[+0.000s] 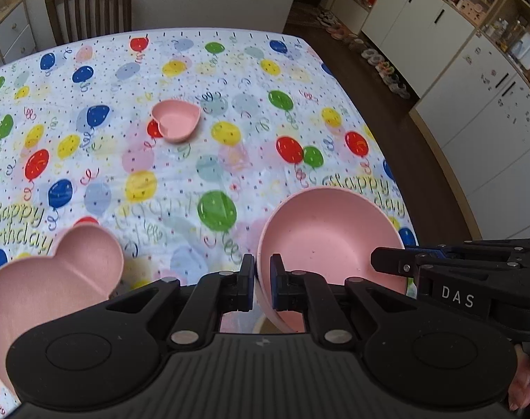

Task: Organize plates and bowls
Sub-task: 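Carry the pink bowl with both grippers and lower it into the cream bowl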

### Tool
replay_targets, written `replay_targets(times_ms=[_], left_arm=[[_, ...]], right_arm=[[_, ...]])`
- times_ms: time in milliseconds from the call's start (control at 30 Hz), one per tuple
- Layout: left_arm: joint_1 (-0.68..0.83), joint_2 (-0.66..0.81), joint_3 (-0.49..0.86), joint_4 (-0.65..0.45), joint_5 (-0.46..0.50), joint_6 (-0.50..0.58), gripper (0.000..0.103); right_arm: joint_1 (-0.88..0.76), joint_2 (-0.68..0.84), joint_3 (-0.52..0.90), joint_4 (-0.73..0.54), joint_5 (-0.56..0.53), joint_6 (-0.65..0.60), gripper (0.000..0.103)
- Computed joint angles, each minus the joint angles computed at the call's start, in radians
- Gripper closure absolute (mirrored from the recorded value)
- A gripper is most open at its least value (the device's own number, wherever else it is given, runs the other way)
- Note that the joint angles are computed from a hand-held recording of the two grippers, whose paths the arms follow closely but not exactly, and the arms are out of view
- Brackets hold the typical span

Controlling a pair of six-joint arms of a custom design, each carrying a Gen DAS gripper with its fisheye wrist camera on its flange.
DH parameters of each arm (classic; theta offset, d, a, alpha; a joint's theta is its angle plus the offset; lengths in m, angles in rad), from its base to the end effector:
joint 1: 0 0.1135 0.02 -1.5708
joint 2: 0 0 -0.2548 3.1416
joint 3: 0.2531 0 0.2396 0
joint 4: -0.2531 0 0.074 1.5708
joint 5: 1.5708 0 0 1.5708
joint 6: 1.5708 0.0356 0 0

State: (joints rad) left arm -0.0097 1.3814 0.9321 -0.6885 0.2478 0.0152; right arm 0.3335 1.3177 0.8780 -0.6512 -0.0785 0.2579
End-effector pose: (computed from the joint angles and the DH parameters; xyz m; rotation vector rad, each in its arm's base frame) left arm 0.2525 -0.0112 0.2185 0.1072 2.6886 -0.3334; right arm 0.2279 0.0819 0.2186 -0.1275 2.6871 0.2928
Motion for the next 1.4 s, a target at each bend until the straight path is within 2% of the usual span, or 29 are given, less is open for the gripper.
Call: replay_targets(times_ms=[267, 533, 1033, 1200, 1400], left_arm=[[0.003, -0.091, -0.106, -0.028, 0.017, 0.033, 0.095], [-0.020, -0.122, -0.179, 0.003, 0.009, 0.039, 0.094], [-0.032, -0.086, -0.210, 0.034, -0.003, 0.040, 0.094], [-0.023, -0.074, -0.205, 0.027, 0.007, 0.049, 0.094], [0.000, -0.081, -0.185, 0.001, 0.030, 0.068, 0.093]], right_arm=[[0.067, -0.133, -0.121, -0.028, 0.040, 0.100, 0.095], [0.090, -0.206, -0.216, -0.018, 0.052, 0.166, 0.095], [0.107, -0.183, -0.264, 0.024, 0.066, 0.205, 0.095], [0.108, -0.167, -0.258, 0.027, 0.049, 0.208, 0.082], [0.115, -0.176, -0.236, 0.007, 0.058, 0.208, 0.075]])
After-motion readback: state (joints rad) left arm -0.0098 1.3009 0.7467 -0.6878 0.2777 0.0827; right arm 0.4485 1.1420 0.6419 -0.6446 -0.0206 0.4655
